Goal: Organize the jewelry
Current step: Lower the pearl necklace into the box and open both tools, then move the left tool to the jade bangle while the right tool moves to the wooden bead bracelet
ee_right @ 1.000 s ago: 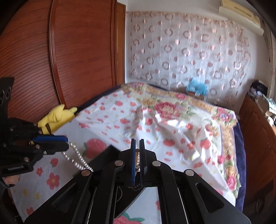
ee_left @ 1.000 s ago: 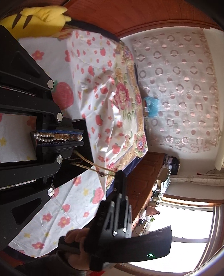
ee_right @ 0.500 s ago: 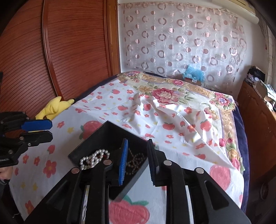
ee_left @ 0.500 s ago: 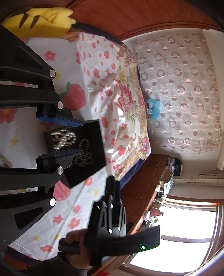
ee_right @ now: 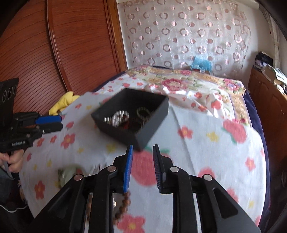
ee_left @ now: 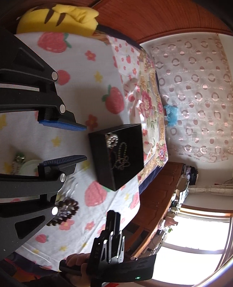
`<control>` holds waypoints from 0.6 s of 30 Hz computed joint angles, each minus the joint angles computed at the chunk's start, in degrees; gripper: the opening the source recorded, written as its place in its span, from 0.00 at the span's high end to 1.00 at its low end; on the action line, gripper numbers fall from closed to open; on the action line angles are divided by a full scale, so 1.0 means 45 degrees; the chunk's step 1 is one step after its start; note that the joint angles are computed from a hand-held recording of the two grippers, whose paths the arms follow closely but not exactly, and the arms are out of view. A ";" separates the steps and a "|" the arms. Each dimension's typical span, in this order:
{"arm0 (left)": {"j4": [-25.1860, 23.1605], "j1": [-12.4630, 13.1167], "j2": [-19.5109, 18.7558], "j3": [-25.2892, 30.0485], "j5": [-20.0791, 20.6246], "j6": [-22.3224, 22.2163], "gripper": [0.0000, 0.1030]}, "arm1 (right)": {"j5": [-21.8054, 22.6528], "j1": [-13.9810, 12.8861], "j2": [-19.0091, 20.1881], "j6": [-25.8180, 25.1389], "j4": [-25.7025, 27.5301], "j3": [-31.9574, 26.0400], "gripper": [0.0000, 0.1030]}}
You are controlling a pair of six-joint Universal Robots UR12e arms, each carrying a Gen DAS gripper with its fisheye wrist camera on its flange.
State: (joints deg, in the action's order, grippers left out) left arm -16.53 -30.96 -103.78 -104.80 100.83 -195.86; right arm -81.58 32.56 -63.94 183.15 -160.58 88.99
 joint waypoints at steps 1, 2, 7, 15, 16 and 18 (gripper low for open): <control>0.0015 -0.0016 0.0042 -0.0080 -0.0045 -0.0079 0.75 | 0.0038 -0.0006 -0.0064 0.0058 0.0052 0.0122 0.76; 0.0024 -0.0030 0.0084 -0.0170 -0.0093 -0.0165 0.75 | 0.0097 -0.0018 -0.0136 0.0141 0.0094 0.0278 0.76; -0.0088 -0.0108 0.0162 -0.0409 -0.0152 -0.0313 0.75 | 0.0220 0.0031 -0.0324 -0.0019 0.0485 0.0725 0.76; -0.0518 -0.0154 0.0001 -0.0421 -0.0364 -0.0294 0.75 | 0.0467 0.0134 -0.0228 -0.0296 0.1458 0.0659 0.76; -0.0592 -0.0165 -0.0027 -0.0403 -0.0401 -0.0262 0.75 | 0.0583 0.0147 -0.0208 -0.0404 0.1599 0.0633 0.76; -0.0728 -0.0191 -0.0083 -0.0358 -0.0475 -0.0193 0.75 | 0.0416 0.0203 -0.0185 -0.0485 0.1713 0.0590 0.76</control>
